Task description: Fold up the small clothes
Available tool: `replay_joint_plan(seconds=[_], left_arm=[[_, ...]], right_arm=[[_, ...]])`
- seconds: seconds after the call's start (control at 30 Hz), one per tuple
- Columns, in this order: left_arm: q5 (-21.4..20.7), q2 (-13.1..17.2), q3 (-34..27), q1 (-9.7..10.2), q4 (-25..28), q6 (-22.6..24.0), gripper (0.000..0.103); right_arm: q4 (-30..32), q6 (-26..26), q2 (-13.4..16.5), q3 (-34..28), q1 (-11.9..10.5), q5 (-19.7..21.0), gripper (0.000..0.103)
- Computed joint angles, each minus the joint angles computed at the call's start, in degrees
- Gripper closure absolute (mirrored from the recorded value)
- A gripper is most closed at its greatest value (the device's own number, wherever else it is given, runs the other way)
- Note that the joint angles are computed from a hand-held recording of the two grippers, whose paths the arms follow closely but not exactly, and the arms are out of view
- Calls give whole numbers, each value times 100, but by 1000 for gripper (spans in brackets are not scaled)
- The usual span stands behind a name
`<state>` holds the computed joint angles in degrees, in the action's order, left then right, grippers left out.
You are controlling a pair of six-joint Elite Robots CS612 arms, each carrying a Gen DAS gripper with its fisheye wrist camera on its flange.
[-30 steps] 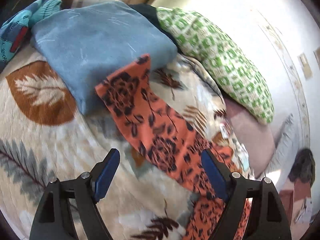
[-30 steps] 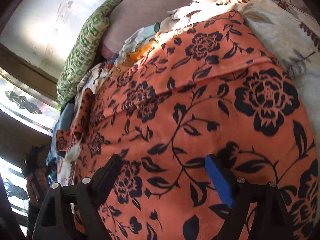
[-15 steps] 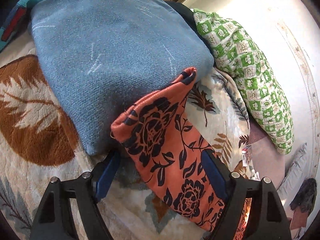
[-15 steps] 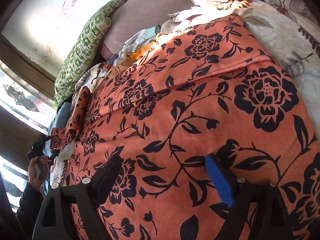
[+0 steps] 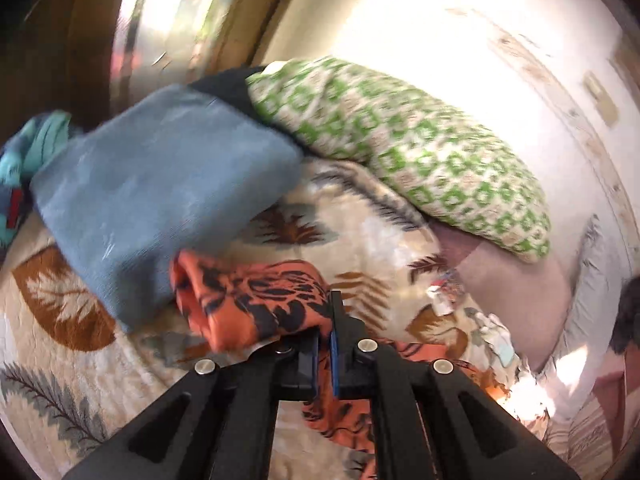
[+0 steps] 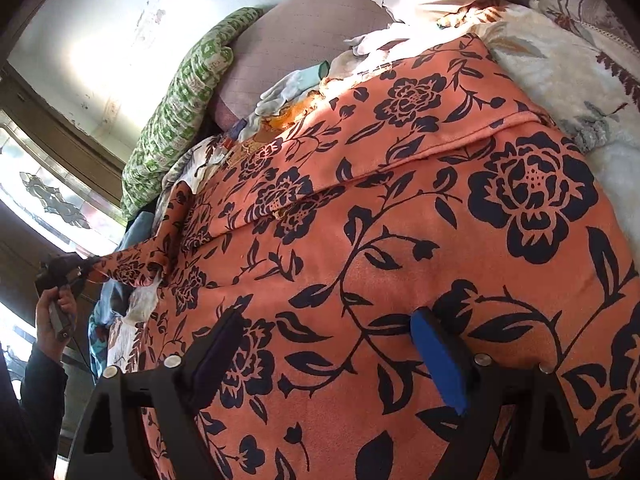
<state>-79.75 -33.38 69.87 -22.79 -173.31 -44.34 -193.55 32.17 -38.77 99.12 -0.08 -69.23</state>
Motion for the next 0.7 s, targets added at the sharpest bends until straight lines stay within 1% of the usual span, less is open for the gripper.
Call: replay_joint_plan(seconds=[0.1,0.2,0.3,0.37,0.4,0.43,0.47,0.5,0.53,0.57,0.6,0.63,0.67,0.7], left_arm=[[33,-95,-165,-364,-354,907,99],[-122,-34,-464,-738,-528,1625,99],[-344,213,-907,-1096,-464,2217,99],[-393,424,-1193,-1310,-250,2562,98],[-496,558,-1371,-1400,-33,2672,98],[-664,687,-1535,-1476,216,2778,95],[-809,844,-1759,-1544,562,2945,85],[-963,997,-1987,-1603,990,3165,58],[-1121,1177,-2281,-1645,1550,3377,34],[-1198,1338,-2540,-1674,2081,3477,31],[-1234,1439,-2715,-1692,2574,3504,31],[-1241,1491,-2776,-1686,2852,3456,31],[-1329,1450,-2679,-1650,2890,3335,31],[-1441,1323,-2419,-1605,2688,3186,31]], right_arm=[[-348,123,69,41,-49,165,15],[-515,184,101,57,-85,295,15],[-654,252,133,69,-115,403,15],[-717,311,148,71,-136,470,15],[-748,355,153,75,-145,503,15],[-782,409,159,76,-155,536,15],[-820,465,167,77,-164,565,15],[-860,511,176,82,-176,593,15],[-881,538,181,84,-185,613,15],[-886,547,181,84,-188,625,15],[-880,550,180,81,-189,632,15],[-886,553,180,84,-190,642,15],[-911,563,183,90,-194,653,15],[-924,574,186,93,-197,666,15]])
